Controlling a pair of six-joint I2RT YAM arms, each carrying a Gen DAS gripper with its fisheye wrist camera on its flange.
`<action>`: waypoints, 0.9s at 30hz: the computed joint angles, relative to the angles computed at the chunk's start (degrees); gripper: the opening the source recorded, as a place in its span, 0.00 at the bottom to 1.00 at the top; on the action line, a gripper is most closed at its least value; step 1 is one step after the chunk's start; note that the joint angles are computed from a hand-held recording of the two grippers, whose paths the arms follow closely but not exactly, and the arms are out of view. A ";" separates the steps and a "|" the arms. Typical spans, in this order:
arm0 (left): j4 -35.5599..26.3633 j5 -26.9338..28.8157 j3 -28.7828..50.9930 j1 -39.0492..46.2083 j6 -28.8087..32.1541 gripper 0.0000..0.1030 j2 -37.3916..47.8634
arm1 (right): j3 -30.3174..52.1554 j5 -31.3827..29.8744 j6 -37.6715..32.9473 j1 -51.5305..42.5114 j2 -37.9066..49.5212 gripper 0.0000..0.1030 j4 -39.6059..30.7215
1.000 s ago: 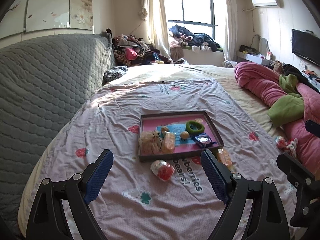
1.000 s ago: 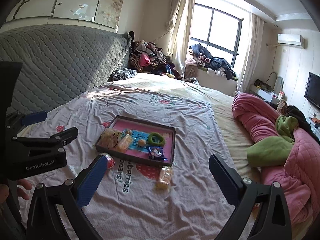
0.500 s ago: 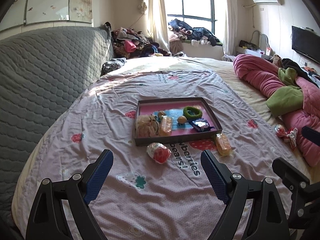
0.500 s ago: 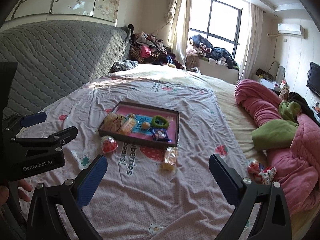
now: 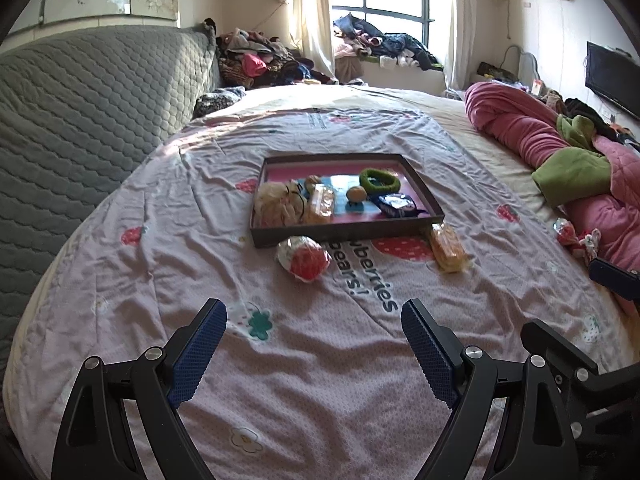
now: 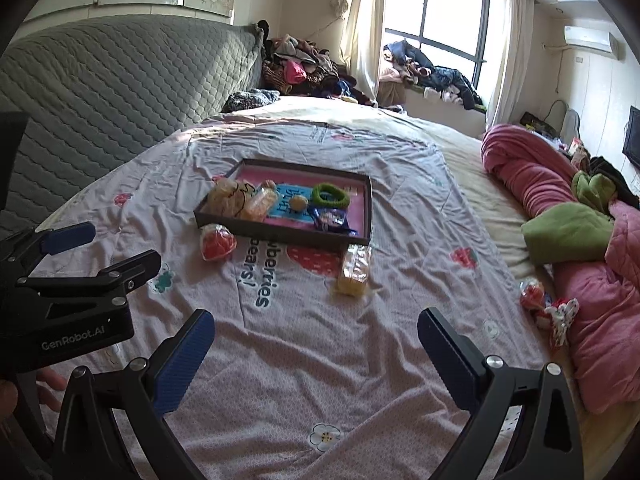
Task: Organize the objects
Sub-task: 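Move the left tool to the red candy egg while the right tool approaches the wafer pack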
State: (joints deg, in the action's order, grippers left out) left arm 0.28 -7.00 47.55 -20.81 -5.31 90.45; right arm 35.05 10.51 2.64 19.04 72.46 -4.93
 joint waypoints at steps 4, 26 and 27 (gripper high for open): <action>1.40 0.30 -0.55 0.05 -0.31 0.87 1.87 | -0.51 -0.91 0.10 -1.04 1.69 0.99 1.39; 4.81 2.28 7.22 2.32 -0.62 0.87 18.12 | 4.18 -5.44 -0.96 -6.67 21.62 0.99 11.16; 4.72 2.17 7.80 2.41 -0.63 0.87 18.84 | 4.50 -5.87 -1.12 -7.03 22.30 0.99 11.45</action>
